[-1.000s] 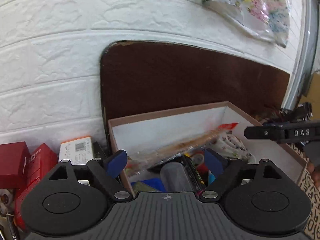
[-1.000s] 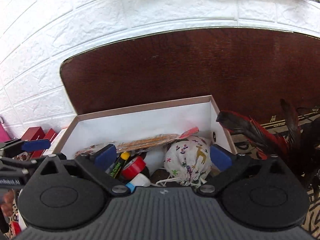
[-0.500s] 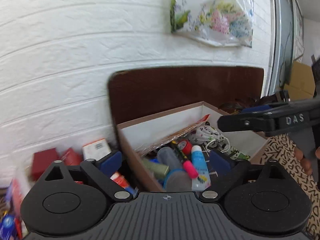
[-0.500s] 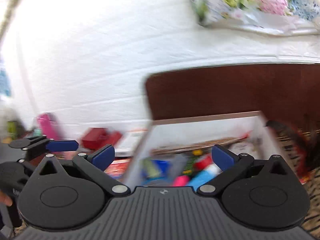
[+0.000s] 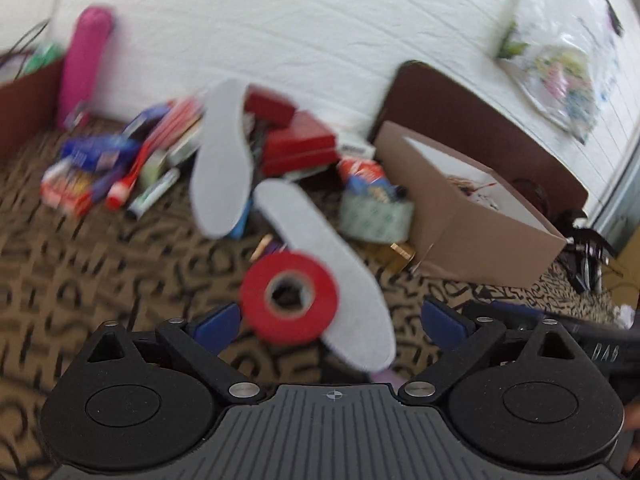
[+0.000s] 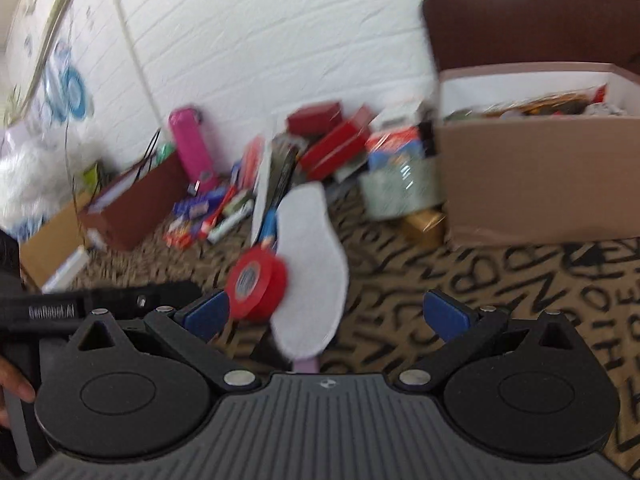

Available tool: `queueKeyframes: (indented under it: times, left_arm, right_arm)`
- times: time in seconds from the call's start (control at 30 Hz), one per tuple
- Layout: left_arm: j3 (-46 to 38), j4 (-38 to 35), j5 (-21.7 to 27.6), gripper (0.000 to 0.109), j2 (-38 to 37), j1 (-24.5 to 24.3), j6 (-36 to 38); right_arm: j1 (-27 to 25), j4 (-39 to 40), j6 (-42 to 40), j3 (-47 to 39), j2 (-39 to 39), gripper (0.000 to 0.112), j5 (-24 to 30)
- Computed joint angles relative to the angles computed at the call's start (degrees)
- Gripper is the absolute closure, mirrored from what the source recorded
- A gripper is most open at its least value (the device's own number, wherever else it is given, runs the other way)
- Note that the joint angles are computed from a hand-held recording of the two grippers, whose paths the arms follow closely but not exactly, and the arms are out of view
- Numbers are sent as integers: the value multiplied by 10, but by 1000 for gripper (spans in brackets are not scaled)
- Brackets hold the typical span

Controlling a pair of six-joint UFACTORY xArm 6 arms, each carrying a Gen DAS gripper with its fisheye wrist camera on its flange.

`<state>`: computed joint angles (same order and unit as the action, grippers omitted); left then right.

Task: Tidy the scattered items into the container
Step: 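Return to the pile and close both grippers on the red tape roll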

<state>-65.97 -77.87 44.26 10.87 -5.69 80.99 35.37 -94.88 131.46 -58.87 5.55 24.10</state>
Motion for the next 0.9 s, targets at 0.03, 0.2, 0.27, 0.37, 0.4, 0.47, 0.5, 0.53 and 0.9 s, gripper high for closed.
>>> queueKeyframes:
  times: [0.03, 0.2, 0.27, 0.37, 0.4, 0.47, 0.5, 0.53, 0.9]
  left_arm:
    - [-1, -1, 5, 14, 4, 7, -6]
    - [-43, -17, -3, 17, 36, 17, -18]
    - [-69, -16, -9, 19, 57, 13, -21]
    - [-105, 7, -14, 26, 92, 6, -45]
    - [-114, 15, -10, 29, 102, 6, -52]
    - [-128, 28, 1, 35, 117, 7, -62]
    - [-135, 35, 8, 40, 124, 7, -65]
    - [-141, 41, 16, 45, 130, 8, -66]
    - [-204, 91, 43, 58, 181, -1, -97]
  right_arm:
    - [8, 19, -28, -12, 13, 10, 5]
    - [21, 51, -66, -52, 40, 13, 27]
    - [19, 53, -60, -62, 44, 14, 33]
    - [14, 79, -98, -87, 66, 20, 30]
    - [11, 84, -106, -96, 75, 23, 25]
    - [5, 88, -113, -111, 91, 27, 13]
    - [2, 93, -119, -117, 98, 29, 7]
    - [-1, 96, -123, -123, 104, 31, 1]
    - [-20, 176, -213, -185, 160, 66, -32]
